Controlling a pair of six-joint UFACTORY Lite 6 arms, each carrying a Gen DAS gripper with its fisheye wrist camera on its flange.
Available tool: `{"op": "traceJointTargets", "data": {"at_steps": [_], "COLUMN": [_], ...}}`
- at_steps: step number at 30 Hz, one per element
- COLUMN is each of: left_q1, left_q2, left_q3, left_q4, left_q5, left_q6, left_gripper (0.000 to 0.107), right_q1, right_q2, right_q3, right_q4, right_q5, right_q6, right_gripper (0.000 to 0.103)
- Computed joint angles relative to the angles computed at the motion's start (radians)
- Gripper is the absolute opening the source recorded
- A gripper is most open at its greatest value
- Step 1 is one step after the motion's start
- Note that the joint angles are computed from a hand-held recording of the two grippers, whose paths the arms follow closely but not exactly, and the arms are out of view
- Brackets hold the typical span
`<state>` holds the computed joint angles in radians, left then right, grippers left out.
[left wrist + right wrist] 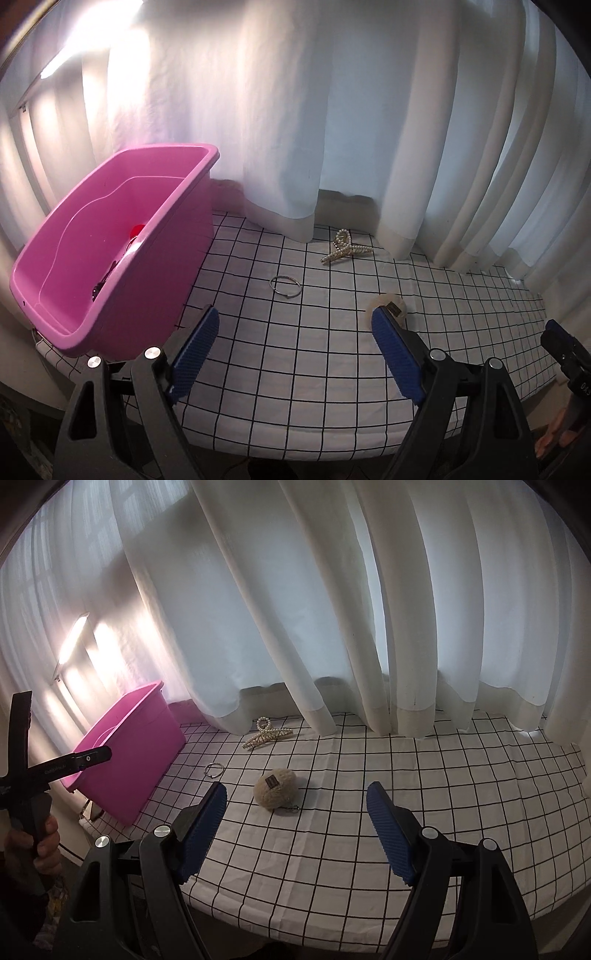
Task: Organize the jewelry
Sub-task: 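Withdraw both open tools from the tub toward the remaining jewelry on the table, then grasp the silver ball-end bangle with the left tool while the right tool grasps the beige pom-pom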
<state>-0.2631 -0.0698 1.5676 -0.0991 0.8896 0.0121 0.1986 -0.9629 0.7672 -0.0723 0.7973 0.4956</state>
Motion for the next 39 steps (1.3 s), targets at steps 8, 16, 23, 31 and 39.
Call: {"op": "traceJointTargets", "data": {"at_steps": [8, 16, 23, 31, 39], "left_q1": [0.034, 0.049, 0.058, 0.059, 0.025], "left_q2": [0.335, 0.67, 0.859, 0.942, 1.027], "left_q3": [0.171, 0.414, 0.578, 0.626, 0.68], "left_q4": [-0.102, -0.127, -0.1, -0.09, -0.072], "left_q5": [-0.072, -0.037, -0.037, -0.063, -0.075], "left_q6": [0.201, 0.263, 0.216, 0.249, 0.264], "left_gripper": [0.083, 0.083, 0.083, 0.083, 0.083], "right_q1": [0.243, 0.273, 0.228, 0.228, 0.219], "right_q2": [0.316, 0.669, 0.89, 1.048, 1.157], "right_q3": [0.009, 0.094, 0.166, 0.242, 0.317], "right_q4": [-0.391, -0.557, -0.511, -0.667, -0.657], "right_q5": [-0.146, -0.306, -0.412, -0.432, -0.395], "right_q6": [0.587, 0.882, 0.813, 0.967, 0.952], "right_gripper": [0.075, 0.075, 0.075, 0.075, 0.075]}}
